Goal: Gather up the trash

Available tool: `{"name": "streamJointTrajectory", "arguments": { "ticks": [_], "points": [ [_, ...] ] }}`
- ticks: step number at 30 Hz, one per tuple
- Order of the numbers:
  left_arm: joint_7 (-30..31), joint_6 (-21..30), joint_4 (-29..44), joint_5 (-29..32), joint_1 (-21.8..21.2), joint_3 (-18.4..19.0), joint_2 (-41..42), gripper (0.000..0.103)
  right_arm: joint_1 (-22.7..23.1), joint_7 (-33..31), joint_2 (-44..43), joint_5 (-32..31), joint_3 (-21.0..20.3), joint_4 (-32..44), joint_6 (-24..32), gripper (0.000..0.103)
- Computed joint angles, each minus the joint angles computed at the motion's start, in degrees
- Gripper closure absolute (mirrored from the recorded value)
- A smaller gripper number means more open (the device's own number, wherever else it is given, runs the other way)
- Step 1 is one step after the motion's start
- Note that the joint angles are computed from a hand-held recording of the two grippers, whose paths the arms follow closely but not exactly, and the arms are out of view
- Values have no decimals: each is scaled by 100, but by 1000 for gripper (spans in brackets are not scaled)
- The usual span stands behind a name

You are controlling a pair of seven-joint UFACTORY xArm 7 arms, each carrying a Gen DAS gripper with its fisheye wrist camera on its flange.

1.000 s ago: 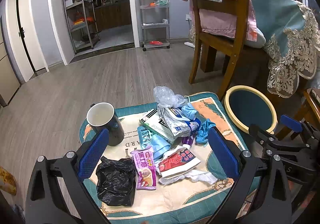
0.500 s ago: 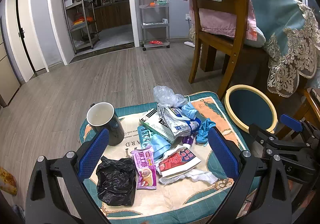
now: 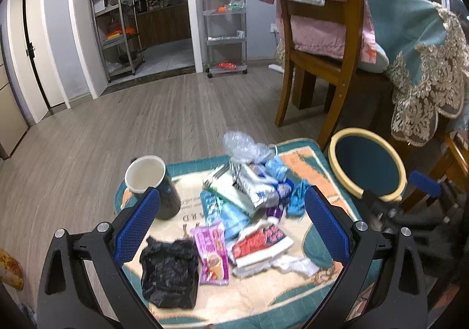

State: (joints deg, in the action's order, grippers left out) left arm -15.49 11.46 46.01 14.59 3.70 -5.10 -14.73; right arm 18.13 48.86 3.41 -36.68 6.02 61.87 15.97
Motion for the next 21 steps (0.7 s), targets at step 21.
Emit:
{"name": "streamJointTrajectory", "arguments": {
  "ticks": [21],
  "points": [
    [768, -9, 2760, -793, -654, 612, 2904, 6, -531, -4804, 2429, 3939, 489, 1943, 182, 4]
  ]
}}
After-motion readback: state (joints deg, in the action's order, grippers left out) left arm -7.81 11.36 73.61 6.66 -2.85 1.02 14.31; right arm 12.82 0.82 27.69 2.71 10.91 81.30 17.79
